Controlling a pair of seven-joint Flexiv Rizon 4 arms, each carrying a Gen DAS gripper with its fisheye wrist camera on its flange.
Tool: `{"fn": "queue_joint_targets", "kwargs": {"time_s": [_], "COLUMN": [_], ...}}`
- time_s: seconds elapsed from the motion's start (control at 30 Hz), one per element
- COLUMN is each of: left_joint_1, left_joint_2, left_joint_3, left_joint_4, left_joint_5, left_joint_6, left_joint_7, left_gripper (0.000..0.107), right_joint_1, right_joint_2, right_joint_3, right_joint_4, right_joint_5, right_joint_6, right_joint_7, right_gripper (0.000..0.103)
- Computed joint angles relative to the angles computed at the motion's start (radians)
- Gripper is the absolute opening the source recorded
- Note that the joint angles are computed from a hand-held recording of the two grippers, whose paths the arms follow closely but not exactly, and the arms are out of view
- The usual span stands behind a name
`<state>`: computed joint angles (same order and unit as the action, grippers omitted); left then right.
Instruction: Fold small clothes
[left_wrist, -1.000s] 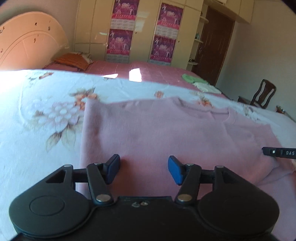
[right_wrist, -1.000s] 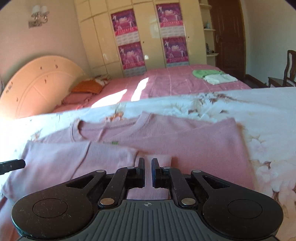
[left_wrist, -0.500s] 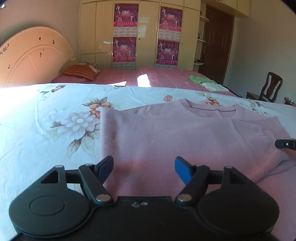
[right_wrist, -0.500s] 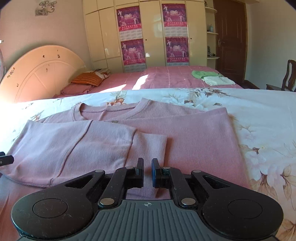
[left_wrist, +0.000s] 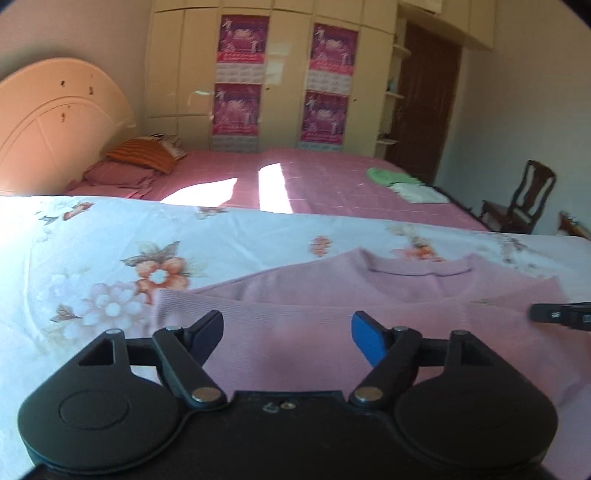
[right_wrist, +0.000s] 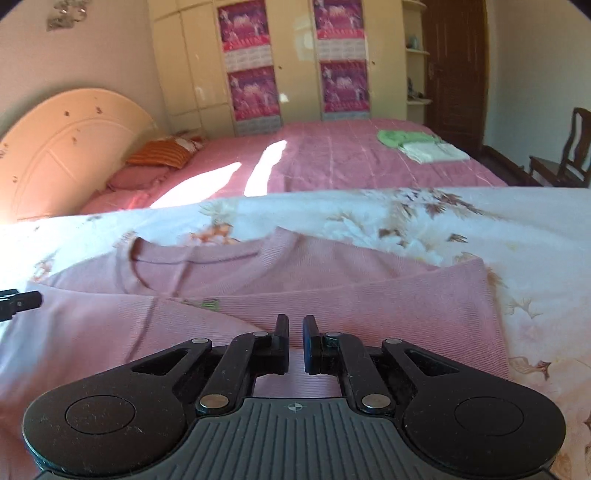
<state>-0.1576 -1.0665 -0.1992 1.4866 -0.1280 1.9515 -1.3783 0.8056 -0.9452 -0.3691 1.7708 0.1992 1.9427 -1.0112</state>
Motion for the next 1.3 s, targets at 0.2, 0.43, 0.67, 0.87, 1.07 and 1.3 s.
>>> {"fn": "queue_joint_targets", "kwargs": {"time_s": [0.2, 0.43, 0.67, 0.87, 1.07, 1.3], "left_joint_1": [-0.078, 0.000, -0.035, -0.043, 0.005, 0.092], "left_joint_2": [-0.007, 0.070, 0.107, 0.139, 0.210, 0.321], "left_joint_3": [0.012, 0.067, 0.095, 0.099, 0.085, 0.069], "left_joint_4": [0.048, 0.254, 0.282, 0.329, 0.491, 0.738], "left_joint_5": [0.000, -0.010, -0.022, -0.048, -0.012, 0.068], "left_joint_6": [-0.008, 0.097, 0.090, 0.081, 0.139, 0.211], "left_joint_7": [0.014, -0.037, -0.012, -0.010, -0.057, -0.156], "left_gripper": [0.078, 0.078, 0.085, 0.083, 0.082, 0.075], "right_joint_1": [0.009, 0.003, 0.100, 0.217, 0.342, 0.383], "right_joint_2": [-0.014, 0.038, 0.041, 0.051, 0.135, 0.294], "right_joint_3": [0.089, 0.066, -0.016, -0.122, -0.197, -0.134], "right_joint_4": [-0.012, 0.122, 0.140, 0.197, 0.376, 0.631], "right_joint_5": [-0.053, 0.035, 0.093, 0.087, 0.222, 0.347], "right_joint_6": [0.053, 0.052, 0.062, -0.036, 0.016, 0.095], "right_joint_7": [-0.098, -0.135, -0.129, -0.099, -0.006, 0.119], "right_gripper": [0.058, 0.030, 0.032, 0.034, 0.034, 0.034]}}
